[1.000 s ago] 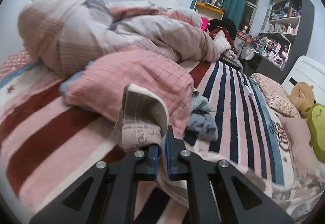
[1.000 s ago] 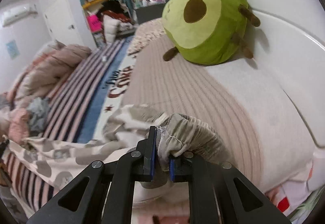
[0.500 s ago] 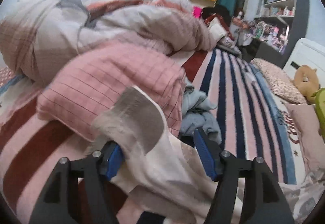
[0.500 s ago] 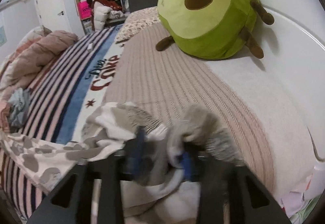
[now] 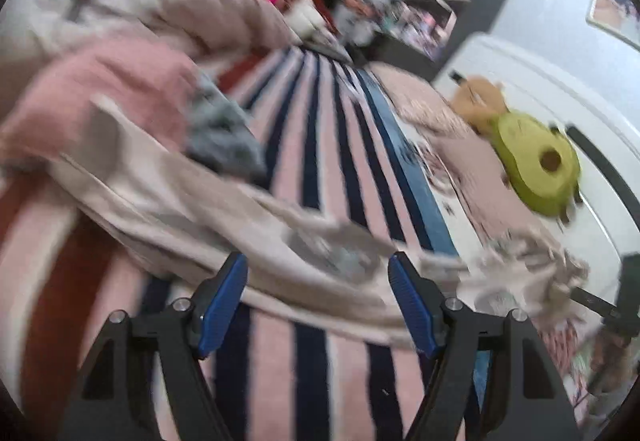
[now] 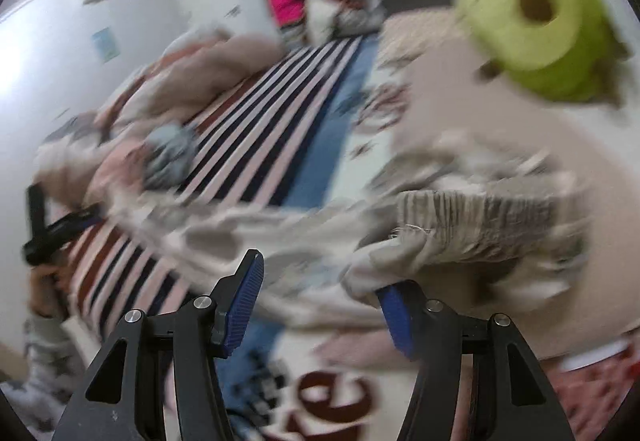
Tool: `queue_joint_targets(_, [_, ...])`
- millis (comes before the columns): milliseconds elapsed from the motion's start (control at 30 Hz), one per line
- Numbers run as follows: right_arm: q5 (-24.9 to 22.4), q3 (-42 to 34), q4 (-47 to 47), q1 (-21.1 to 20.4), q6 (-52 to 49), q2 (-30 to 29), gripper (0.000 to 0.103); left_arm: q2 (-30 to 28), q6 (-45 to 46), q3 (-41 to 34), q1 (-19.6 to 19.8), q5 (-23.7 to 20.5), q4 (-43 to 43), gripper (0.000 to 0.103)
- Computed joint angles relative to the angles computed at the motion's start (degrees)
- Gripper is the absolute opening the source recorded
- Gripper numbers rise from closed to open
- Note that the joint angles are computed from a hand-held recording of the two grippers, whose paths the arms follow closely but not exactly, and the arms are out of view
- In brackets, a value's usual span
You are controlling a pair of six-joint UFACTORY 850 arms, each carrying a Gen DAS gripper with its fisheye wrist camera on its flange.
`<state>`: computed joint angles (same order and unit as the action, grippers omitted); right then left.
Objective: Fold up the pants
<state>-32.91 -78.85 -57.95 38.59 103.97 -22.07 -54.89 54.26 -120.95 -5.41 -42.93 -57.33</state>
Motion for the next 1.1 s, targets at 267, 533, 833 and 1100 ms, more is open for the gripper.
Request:
queue_joint_targets(267, [-1.2,-4.0,5.6,-0.3,-5.9,-5.9,0.036,-3.3,-4.3,-1.8,-1.8,-0.8,6.9,0.069])
queue_joint_targets(533, [-20.5,2.9,0.3,-0.8,0.5,1.8,0.004,-6.5,-7.9,-6.4,-1.9,1.3,10.3,0.047])
queue_joint_targets(833, [-35.8,10.1,3.8,0.1,3.2,10.8,0.003,-8.3,-9.6,-9.0,-1.8,1.1,11.2,0.04])
queue_joint_targets(1100, [-33.8,6.5,-1.3,5.4,5.1,9.3,0.027,-5.0,-4.9,-4.8,-0.9,1.3,6.3,0.055])
